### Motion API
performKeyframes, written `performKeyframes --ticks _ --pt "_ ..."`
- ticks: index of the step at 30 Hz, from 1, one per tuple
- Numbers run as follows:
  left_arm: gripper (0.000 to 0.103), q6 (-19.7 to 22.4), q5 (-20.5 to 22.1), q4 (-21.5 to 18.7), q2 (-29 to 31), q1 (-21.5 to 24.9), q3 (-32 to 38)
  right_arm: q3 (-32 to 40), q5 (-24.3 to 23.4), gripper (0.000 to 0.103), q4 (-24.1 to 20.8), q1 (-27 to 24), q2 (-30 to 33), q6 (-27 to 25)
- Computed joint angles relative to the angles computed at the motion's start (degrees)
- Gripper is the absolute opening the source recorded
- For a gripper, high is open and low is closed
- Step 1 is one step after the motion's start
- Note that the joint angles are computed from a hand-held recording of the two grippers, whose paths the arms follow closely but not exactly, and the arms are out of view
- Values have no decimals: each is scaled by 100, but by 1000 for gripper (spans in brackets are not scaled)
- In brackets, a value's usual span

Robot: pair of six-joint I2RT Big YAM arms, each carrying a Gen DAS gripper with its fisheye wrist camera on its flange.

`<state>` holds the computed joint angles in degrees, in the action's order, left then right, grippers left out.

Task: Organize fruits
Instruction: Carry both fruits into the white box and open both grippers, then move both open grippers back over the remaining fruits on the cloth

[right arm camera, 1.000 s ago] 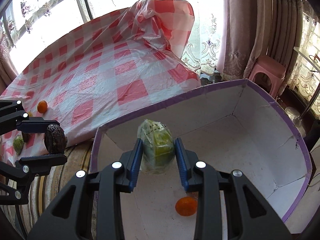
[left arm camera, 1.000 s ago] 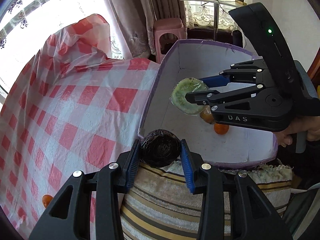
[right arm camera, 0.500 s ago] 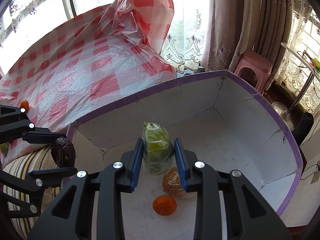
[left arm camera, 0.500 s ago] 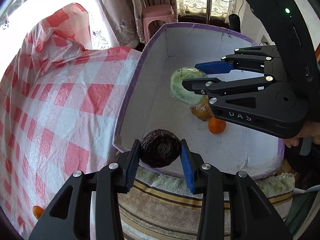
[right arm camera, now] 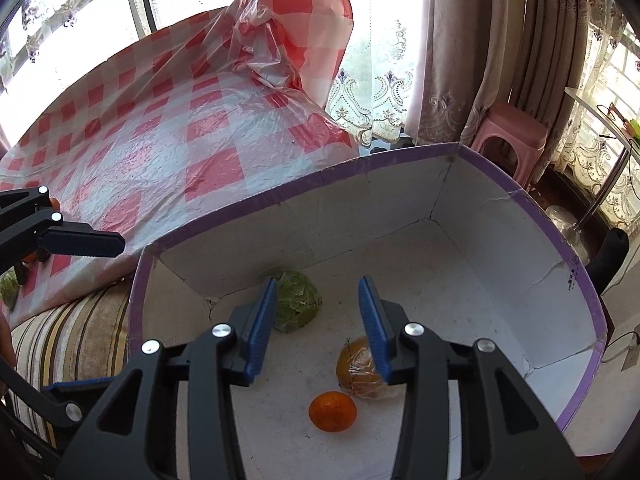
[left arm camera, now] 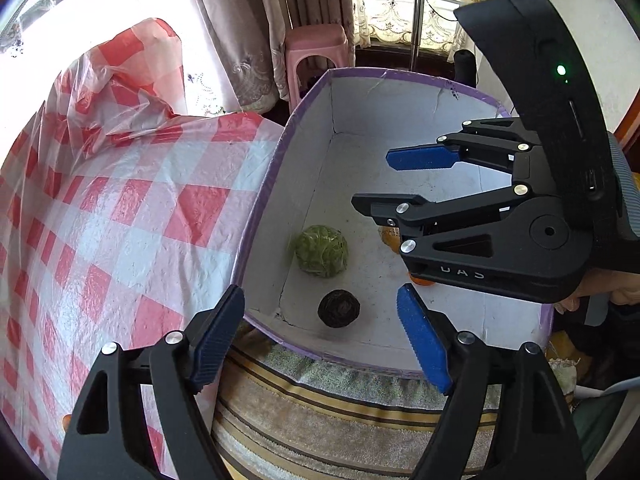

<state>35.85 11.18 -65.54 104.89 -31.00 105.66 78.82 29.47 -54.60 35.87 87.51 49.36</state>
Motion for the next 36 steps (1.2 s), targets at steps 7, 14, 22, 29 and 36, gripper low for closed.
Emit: performKeyframes --ticks 7,14,22,29,36 --pt "86 -88 10 260 -248 173 -168 -6 23 66 179 38 -42 -82" --pt "88 -225 174 601 -626 483 -452 86 82 67 242 106 -37 -176" --pt "88 -574 248 934 -1069 1038 -885 299 139 67 276 244 66 -344" --pt "88 -1117 409 1359 -1500 1684 -1354 624 26 67 341 386 313 -629" --pt "88 -1603 638 1748 -1868 2272 -1847 1026 -35 67 226 517 614 -798"
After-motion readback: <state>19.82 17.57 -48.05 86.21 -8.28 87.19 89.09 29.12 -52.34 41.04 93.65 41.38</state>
